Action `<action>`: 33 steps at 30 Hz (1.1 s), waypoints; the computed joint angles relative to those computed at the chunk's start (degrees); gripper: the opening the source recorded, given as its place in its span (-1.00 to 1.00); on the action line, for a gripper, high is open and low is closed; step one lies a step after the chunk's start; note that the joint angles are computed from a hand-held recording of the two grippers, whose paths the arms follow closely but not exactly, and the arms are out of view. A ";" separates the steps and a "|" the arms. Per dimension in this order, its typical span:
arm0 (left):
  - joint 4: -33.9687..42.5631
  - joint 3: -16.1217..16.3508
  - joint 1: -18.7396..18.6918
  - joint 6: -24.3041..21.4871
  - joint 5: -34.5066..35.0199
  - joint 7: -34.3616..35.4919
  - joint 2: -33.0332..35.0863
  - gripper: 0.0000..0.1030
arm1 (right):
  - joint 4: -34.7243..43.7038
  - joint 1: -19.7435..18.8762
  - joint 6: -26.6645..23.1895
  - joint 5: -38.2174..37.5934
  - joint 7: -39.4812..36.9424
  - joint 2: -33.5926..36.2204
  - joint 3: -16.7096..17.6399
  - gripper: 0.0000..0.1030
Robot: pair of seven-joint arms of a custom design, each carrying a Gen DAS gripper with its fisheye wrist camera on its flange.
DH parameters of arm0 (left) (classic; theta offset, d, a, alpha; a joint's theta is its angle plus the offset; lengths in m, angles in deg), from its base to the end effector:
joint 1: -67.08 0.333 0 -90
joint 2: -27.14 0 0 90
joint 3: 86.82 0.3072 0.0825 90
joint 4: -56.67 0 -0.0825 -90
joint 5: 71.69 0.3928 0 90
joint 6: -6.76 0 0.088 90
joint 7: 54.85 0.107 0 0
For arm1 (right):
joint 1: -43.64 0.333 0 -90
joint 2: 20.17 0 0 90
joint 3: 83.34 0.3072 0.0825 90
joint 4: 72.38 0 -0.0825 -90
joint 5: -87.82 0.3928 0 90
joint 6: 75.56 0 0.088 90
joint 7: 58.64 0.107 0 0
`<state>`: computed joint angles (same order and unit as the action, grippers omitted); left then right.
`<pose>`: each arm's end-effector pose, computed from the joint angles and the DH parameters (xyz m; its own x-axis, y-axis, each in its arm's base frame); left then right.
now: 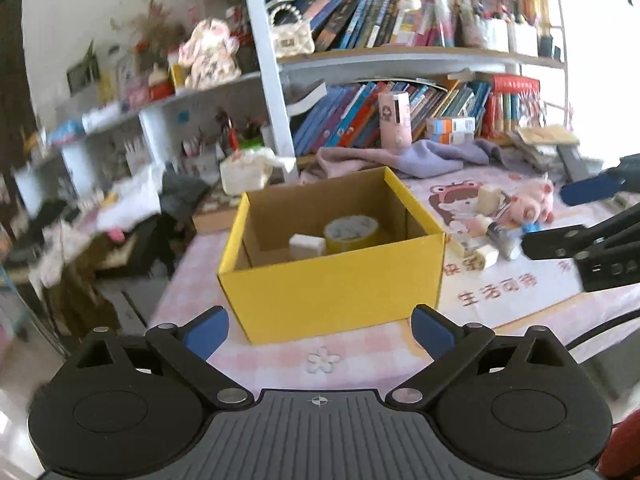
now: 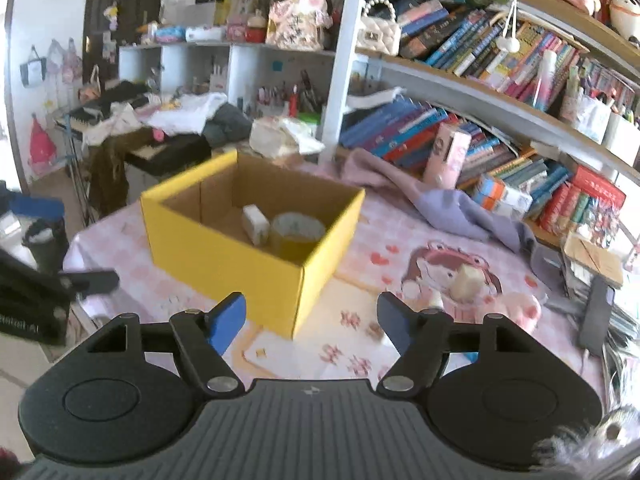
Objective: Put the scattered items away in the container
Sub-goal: 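Move both tools out of the box back toward the remaining table items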
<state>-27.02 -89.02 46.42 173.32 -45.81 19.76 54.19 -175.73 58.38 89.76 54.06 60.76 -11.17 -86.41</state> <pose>0.6792 -0.3083 0.5148 -0.3866 -0.9043 -0.1811 -0.4468 0.3554 -0.8210 0.6382 0.1670 0.5471 0.1209 -0.9830 0.1382 -0.5486 -0.1822 -0.8160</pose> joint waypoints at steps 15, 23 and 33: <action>-6.20 -3.92 0.76 -2.55 -8.11 2.67 -3.11 0.93 | -12.12 -2.48 8.23 -8.02 5.55 -6.91 1.42 0.99; -9.61 -2.93 -0.60 2.22 -5.20 -3.74 -5.28 0.94 | -14.14 -4.83 7.04 -16.42 14.06 -9.30 2.48 1.00; -10.69 -6.16 0.95 1.93 -9.25 0.21 -5.74 0.94 | -17.30 -8.63 4.79 -21.21 20.23 -13.05 4.82 1.00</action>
<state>-37.71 -95.17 47.37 175.25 -55.06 19.97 48.44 -193.02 49.75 94.55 32.85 80.99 -24.21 -81.59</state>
